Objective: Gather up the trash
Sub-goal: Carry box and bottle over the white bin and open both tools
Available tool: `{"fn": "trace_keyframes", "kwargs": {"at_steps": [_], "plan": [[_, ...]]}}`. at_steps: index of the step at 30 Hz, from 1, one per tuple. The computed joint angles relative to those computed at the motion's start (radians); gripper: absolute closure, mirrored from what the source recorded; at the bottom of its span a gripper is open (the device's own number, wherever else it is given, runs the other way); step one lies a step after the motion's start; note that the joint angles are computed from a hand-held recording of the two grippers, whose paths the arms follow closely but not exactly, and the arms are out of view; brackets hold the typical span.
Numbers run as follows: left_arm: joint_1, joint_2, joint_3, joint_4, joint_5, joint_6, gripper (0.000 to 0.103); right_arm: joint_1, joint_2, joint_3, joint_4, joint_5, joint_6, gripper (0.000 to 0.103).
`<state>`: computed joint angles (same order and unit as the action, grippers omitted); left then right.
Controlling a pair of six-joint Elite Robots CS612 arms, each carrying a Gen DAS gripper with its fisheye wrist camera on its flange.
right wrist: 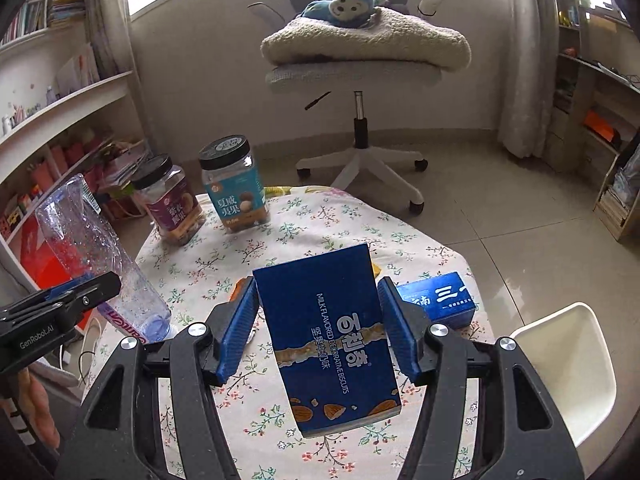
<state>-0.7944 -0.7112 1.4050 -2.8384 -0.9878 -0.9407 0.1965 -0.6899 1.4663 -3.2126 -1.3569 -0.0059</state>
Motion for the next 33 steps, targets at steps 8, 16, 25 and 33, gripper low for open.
{"fn": "trace_keyframes", "kwargs": {"at_steps": [8,16,25,33], "plan": [[-0.013,0.047,-0.083,-0.009,-0.032,0.041,0.057,-0.027,-0.014,0.025,-0.042,-0.054,0.035,0.045],[-0.023,0.089,-0.16,0.0,-0.055,0.075,0.057,-0.057,-0.031,0.053,-0.06,-0.12,0.074,0.045],[-0.036,0.149,-0.27,0.008,-0.105,0.146,0.057,-0.105,-0.043,0.072,-0.044,-0.22,0.15,0.044],[-0.051,0.235,-0.425,0.028,-0.183,0.202,0.057,-0.141,-0.051,0.098,-0.054,-0.369,0.221,0.019]]}}
